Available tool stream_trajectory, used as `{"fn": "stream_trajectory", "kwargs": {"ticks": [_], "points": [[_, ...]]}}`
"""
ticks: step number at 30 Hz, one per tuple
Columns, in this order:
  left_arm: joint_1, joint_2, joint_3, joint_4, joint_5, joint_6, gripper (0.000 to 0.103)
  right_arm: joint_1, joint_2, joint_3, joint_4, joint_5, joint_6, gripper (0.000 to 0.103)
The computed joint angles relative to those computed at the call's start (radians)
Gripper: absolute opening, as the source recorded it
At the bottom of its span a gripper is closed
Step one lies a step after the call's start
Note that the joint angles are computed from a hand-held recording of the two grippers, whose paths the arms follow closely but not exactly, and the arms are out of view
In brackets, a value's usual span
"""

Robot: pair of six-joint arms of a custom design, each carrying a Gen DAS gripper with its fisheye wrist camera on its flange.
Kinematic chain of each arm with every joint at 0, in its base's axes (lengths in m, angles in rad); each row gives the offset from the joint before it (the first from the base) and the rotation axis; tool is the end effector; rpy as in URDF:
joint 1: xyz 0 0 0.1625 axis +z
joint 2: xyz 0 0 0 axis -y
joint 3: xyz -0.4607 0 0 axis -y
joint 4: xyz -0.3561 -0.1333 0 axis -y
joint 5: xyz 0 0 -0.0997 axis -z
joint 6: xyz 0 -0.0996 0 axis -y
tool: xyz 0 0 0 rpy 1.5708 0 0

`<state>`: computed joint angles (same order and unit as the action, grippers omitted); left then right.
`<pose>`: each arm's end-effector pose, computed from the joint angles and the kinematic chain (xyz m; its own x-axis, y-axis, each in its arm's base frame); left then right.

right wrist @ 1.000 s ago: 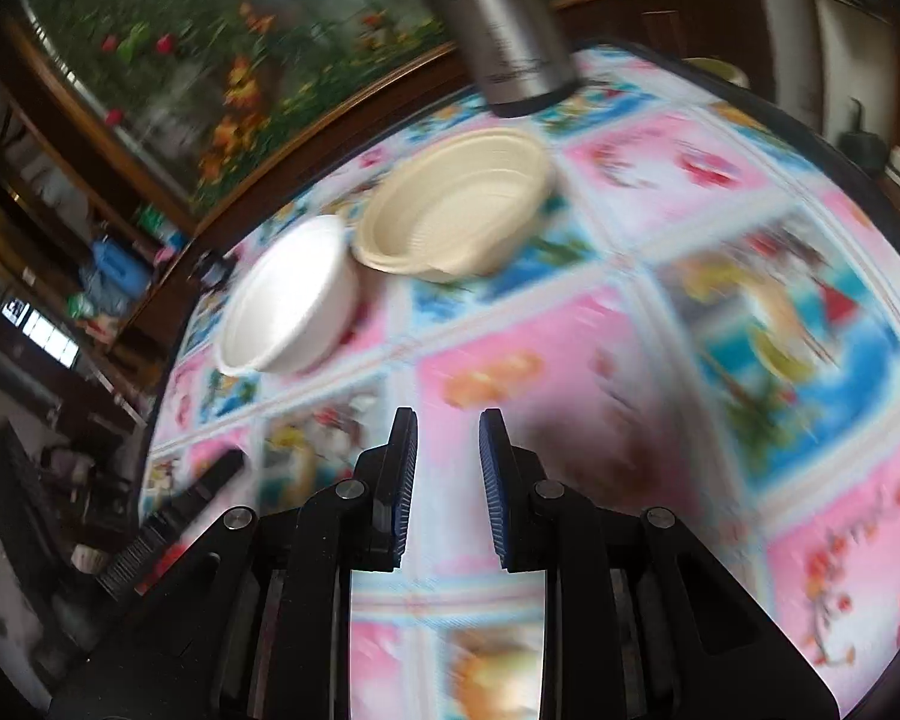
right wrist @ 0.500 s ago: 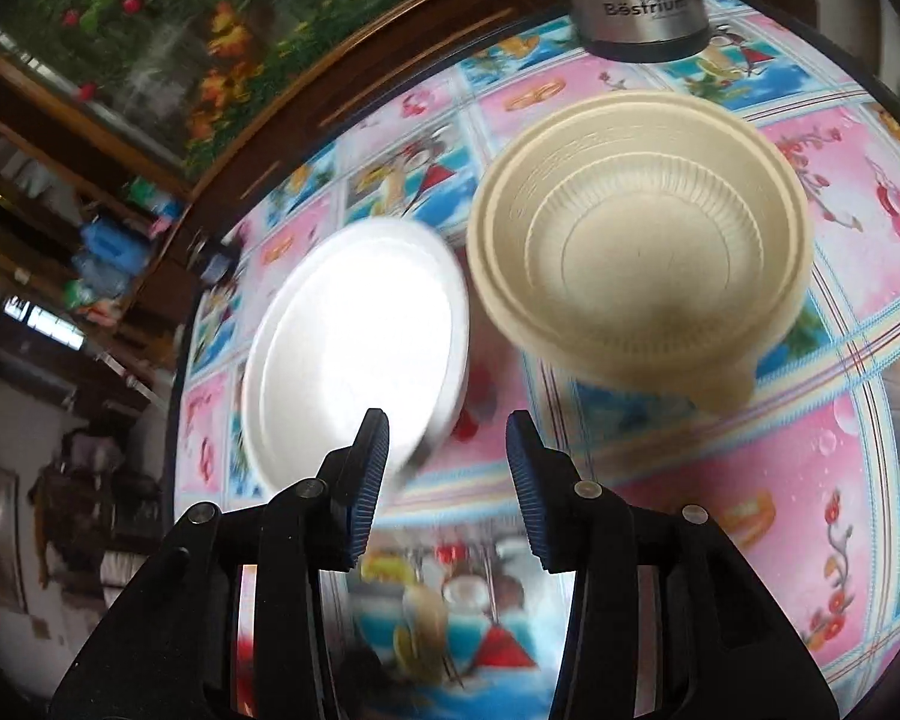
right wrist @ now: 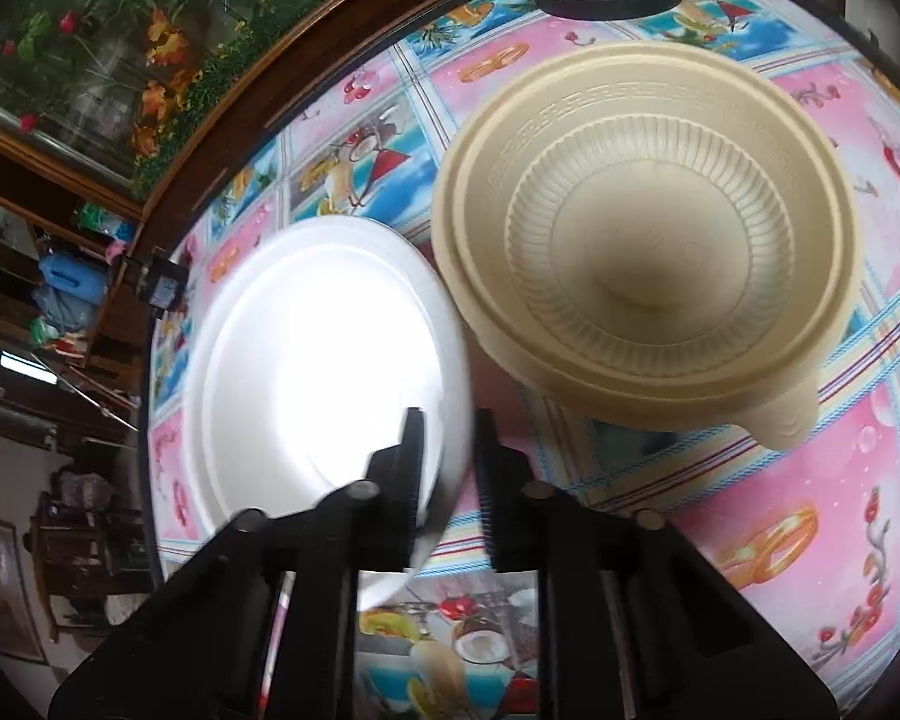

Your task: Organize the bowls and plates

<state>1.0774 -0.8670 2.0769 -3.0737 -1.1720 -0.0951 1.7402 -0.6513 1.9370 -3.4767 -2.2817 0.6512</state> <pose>-0.1071 -0.5622 0.1215 -0.9039 0.2561 -0.3427 0.3693 0.8714 -0.3228 0.1671 -0.5716 0.0966 -0.7281 0.6819 0.0700 0.3824 0.4888 -0.7841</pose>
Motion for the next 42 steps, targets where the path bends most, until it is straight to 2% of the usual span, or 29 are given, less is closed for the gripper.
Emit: {"fn": "stream_trajectory", "kwargs": {"ticks": [6,8,14,18,20,22,25,26,28,33,35,38,40,42], "points": [[-0.005,-0.007,0.017,-0.069,0.016,0.01,0.072,0.004,-0.042,0.09,-0.063,0.054,-0.023,0.011],[-0.011,-0.009,0.025,-0.103,0.03,0.017,0.077,0.011,-0.057,0.128,-0.083,0.068,-0.037,0.011],[-0.011,-0.005,0.021,-0.125,0.036,0.035,0.078,0.047,-0.081,0.25,-0.157,0.002,-0.069,0.011],[-0.005,-0.001,0.009,-0.112,0.032,0.022,0.078,0.044,-0.084,0.347,-0.301,0.017,-0.082,0.011],[-0.001,0.003,0.002,-0.113,0.028,0.023,0.078,0.018,-0.075,0.4,-0.452,0.091,-0.101,0.011],[0.005,0.005,-0.003,-0.114,0.006,0.028,0.078,0.0,-0.042,0.428,-0.612,0.134,-0.149,0.017],[0.014,0.01,-0.019,-0.091,-0.032,0.031,0.078,-0.017,0.0,0.435,-0.736,0.156,-0.225,0.023],[0.018,0.012,-0.026,-0.079,-0.051,0.026,0.078,-0.041,-0.002,0.448,-0.754,0.22,-0.249,0.023],[0.013,0.026,-0.029,-0.092,-0.04,0.03,0.078,-0.059,0.005,0.449,-0.771,0.27,-0.267,0.023],[0.001,0.039,-0.052,-0.034,-0.008,0.003,0.078,-0.025,-0.014,0.442,-0.724,0.22,-0.269,0.023],[0.005,0.021,-0.073,0.051,-0.046,-0.031,0.078,-0.022,-0.009,0.453,-0.755,0.216,-0.27,0.023],[0.005,-0.015,-0.058,0.044,-0.127,-0.056,0.078,-0.046,-0.004,0.468,-0.777,0.256,-0.245,0.024],[-0.011,-0.025,-0.055,0.05,-0.134,-0.059,0.078,-0.055,-0.008,0.47,-0.762,0.264,-0.238,0.024],[-0.028,-0.018,-0.076,0.111,-0.12,-0.062,0.078,-0.055,-0.006,0.472,-0.772,0.269,-0.239,0.024]]}}
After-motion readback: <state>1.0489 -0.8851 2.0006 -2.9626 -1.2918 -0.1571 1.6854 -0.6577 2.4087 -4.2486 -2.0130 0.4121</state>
